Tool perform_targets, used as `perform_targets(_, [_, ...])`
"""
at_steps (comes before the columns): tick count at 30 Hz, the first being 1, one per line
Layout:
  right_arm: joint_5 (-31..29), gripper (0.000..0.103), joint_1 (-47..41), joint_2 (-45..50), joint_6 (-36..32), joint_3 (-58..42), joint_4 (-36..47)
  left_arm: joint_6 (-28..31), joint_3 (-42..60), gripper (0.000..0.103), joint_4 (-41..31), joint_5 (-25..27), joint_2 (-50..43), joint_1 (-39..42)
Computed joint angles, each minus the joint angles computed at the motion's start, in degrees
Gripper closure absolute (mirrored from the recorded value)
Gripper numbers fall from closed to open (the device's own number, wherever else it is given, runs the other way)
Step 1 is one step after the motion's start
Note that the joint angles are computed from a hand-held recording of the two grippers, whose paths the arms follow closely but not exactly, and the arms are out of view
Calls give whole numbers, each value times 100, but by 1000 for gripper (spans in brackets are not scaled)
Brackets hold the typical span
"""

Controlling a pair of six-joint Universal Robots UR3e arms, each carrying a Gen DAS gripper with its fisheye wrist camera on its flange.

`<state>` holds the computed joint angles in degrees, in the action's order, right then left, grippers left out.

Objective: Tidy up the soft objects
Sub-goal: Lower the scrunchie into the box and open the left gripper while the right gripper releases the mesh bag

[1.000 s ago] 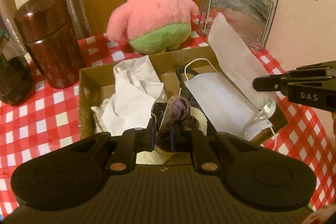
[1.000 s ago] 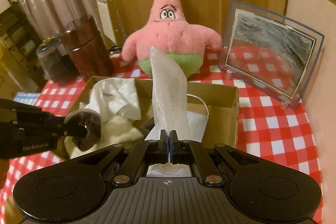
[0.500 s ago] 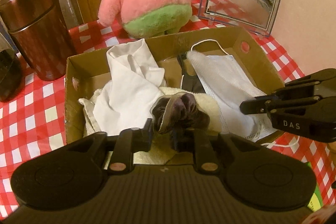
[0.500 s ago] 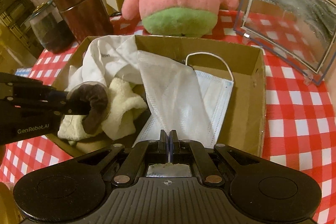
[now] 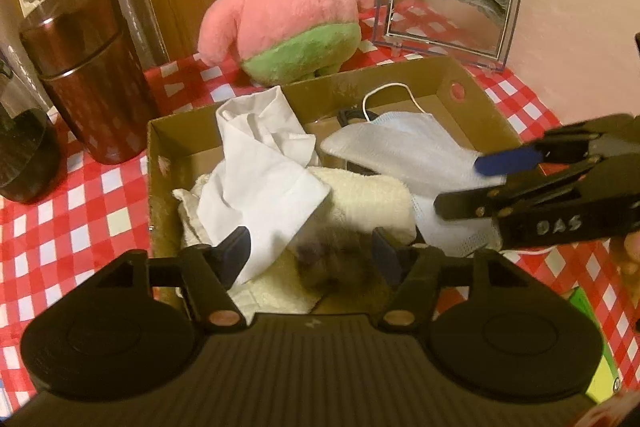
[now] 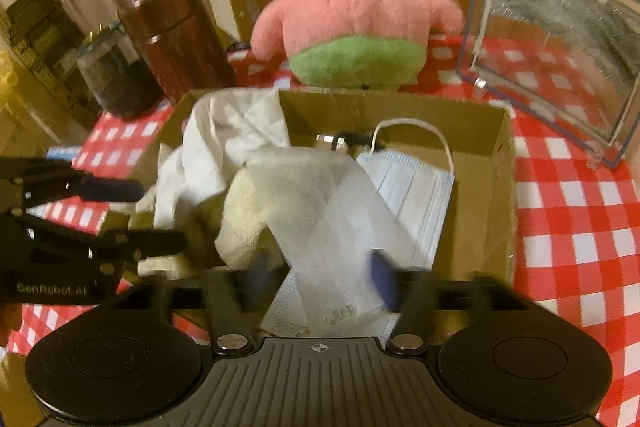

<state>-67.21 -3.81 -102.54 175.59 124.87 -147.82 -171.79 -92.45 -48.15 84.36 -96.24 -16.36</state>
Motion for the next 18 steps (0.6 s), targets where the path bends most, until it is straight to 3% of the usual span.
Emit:
perform_targets(7, [-25,42,-142,-560,-31,-6,341,55,-72,31,-196,31,373,92])
perform_targets(18, [130,42,-595,-1865,-192,-138,1688,-53,-443,21,-561,23,1350,253])
